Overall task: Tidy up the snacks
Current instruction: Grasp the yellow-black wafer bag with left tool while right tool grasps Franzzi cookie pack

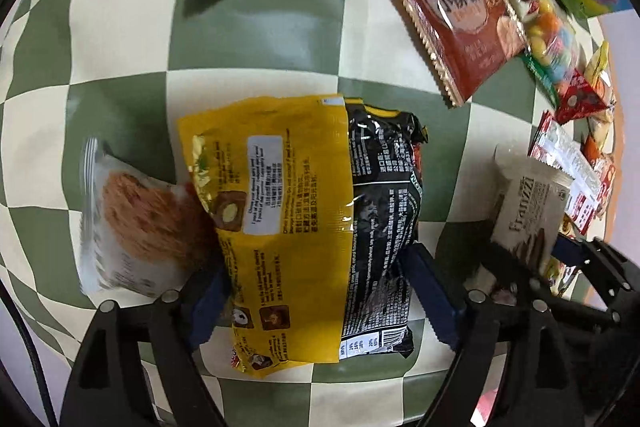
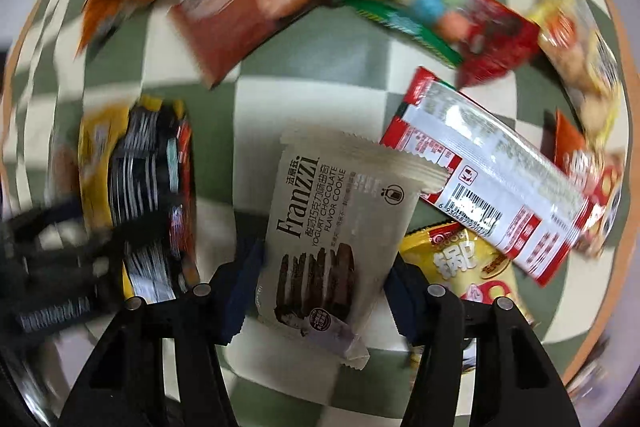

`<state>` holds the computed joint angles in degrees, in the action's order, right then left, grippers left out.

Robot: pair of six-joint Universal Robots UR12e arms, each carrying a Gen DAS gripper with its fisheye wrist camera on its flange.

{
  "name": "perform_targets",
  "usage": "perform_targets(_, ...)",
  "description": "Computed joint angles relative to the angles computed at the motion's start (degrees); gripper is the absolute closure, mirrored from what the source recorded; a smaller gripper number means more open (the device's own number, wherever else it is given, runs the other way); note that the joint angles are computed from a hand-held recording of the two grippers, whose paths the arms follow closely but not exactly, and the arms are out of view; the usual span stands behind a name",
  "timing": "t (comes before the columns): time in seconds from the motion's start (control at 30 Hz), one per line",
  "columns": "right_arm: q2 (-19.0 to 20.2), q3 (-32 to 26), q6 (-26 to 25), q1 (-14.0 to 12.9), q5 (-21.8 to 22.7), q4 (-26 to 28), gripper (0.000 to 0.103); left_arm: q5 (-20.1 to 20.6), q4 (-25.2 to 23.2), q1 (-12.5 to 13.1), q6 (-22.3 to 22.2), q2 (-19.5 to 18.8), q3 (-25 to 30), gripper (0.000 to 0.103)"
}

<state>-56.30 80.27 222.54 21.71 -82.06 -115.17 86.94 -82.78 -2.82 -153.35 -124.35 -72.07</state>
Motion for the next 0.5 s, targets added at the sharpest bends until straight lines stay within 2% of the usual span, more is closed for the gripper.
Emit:
perform_targets(0.07, 0.05, -0.35, -2.16, 0.11, -0.24, 0.77, 0.042, 0.46, 0.17, -0.57, -0.35, -0.39, -0.34, 0.015)
perform_targets(0.17, -0.57, 0.12, -1.55, 0.29, -2.36, 0.48, 0.03, 0.72, 0.73, -0.91, -1.22, -0.74, -0.89, 0.014)
perform_targets(0.23, -1.34, 1.08, 1.16, 0.19, -2.69, -0.79, 0.028, 0.07, 1.89, -0.63, -2.45, -0.56, -1.73, 0.019)
perform_targets(0.43, -4.55, 5.86, 12.21, -0.4, -3.51, -5.62, 0.028, 1.76, 7.98, -0.38, -2.78, 2.15, -6.9, 0.02)
perform_targets(0.5, -3.73, 5.39, 12.89, -0.47, -3.36, -6.22, 0.028, 1.86, 8.65, -0.27, -2.46, 2.39, -7.84, 0.02)
